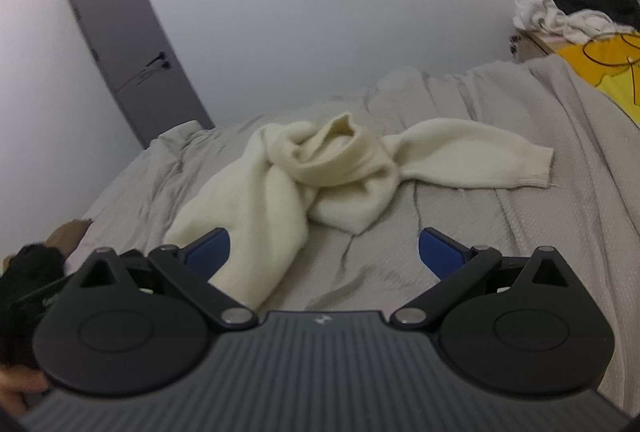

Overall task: Fold large clothes
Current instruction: 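Lower both grippers onto the sweater and close each on a shoulder edge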

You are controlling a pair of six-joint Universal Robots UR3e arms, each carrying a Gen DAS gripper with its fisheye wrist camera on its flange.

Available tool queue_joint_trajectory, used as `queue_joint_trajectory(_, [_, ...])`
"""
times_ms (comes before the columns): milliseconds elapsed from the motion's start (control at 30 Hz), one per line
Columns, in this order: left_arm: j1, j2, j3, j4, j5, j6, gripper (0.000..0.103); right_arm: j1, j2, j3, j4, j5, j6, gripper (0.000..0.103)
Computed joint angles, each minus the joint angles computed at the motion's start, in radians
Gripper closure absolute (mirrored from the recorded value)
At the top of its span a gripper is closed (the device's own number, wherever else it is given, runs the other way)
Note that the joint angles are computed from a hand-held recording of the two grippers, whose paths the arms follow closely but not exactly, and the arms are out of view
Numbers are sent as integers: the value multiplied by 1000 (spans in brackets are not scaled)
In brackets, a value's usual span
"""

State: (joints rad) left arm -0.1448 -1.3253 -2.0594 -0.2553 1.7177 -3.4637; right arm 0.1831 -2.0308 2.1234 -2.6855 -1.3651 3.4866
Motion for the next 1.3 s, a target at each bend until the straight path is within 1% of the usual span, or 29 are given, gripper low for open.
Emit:
queue_joint_trajectory(100, [6, -88, 81, 5, -27, 16, 0, -55, 64, -39, 0, 48, -10, 1])
queue_joint_trajectory(200, [20, -181, 158, 21, -60, 29, 0, -79, 153, -99, -10, 72, -16, 1])
queue_joint_trajectory(367, [73, -343, 280, 59, -151, 2, 0, -110, 314, -213, -43, 113, -28, 10])
queue_joint_trajectory(433, [91, -423, 350, 77, -197, -11, 0, -115, 393, -276, -55, 124, -35, 24])
queue_joint_trajectory(500, [97, -509, 429, 96, -229, -21, 1, -119, 483, -358, -53, 138, -40, 28])
queue_joint_trajectory(533, [100, -543, 459, 104, -239, -24, 3, -122, 520, -388, -62, 147, -42, 31])
queue_joint_trajectory(567, [103, -594, 508, 112, -258, -30, 5, -121, 560, -422, -67, 149, -46, 33])
queue_joint_trajectory(633, [115, -685, 600, 116, -313, -52, 8, -105, 662, -527, -54, 123, -60, 35])
queue_joint_trajectory(667, [114, -730, 654, 111, -325, -61, 8, -98, 708, -577, -42, 110, -64, 36])
queue_joint_trajectory(700, [107, -780, 712, 104, -319, -68, 9, -95, 753, -621, -39, 107, -63, 38])
queue_joint_trajectory(733, [103, -835, 780, 90, -318, -70, 12, -94, 804, -673, -33, 111, -61, 39])
queue_joint_trajectory(800, [97, -929, 907, 45, -326, -61, 15, -82, 910, -792, -4, 103, -63, 39])
queue_joint_trajectory(833, [95, -977, 978, 6, -329, -51, 20, -78, 953, -840, 10, 94, -69, 39])
queue_joint_trajectory(867, [90, -1025, 1055, -41, -323, -42, 28, -71, 997, -891, 25, 84, -71, 39])
queue_joint_trajectory(900, [85, -1065, 1122, -88, -316, -34, 32, -67, 1045, -948, 44, 84, -68, 39])
queue_joint_trajectory(933, [78, -1110, 1205, -153, -305, -22, 41, -64, 1088, -1004, 68, 83, -59, 39])
queue_joint_trajectory(967, [77, -1149, 1269, -194, -306, -12, 47, -62, 1128, -1056, 90, 82, -48, 39])
queue_joint_trajectory(1000, [77, -1166, 1290, -208, -301, -11, 50, -61, 1168, -1108, 108, 88, -39, 39])
queue_joint_trajectory(1067, [77, -1208, 1353, -234, -288, -12, 68, -53, 1248, -1226, 171, 97, -51, 39])
queue_joint_trajectory(1100, [79, -1218, 1367, -238, -288, -16, 71, -46, 1283, -1288, 217, 91, -64, 39])
queue_joint_trajectory(1167, [91, -1208, 1338, -212, -317, -29, 82, -41, 1329, -1366, 282, 97, -90, 50])
queue_joint_trajectory(1200, [99, -1185, 1294, -188, -327, -38, 84, -38, 1341, -1393, 310, 94, -92, 62])
queue_joint_trajectory(1233, [105, -1165, 1255, -163, -334, -51, 86, -38, 1348, -1411, 335, 99, -80, 70])
queue_joint_trajectory(1267, [111, -1143, 1216, -140, -343, -59, 87, -40, 1338, -1398, 334, 109, -67, 74])
queue_joint_trajectory(1300, [116, -1119, 1174, -113, -348, -65, 88, -39, 1319, -1374, 325, 113, -66, 82])
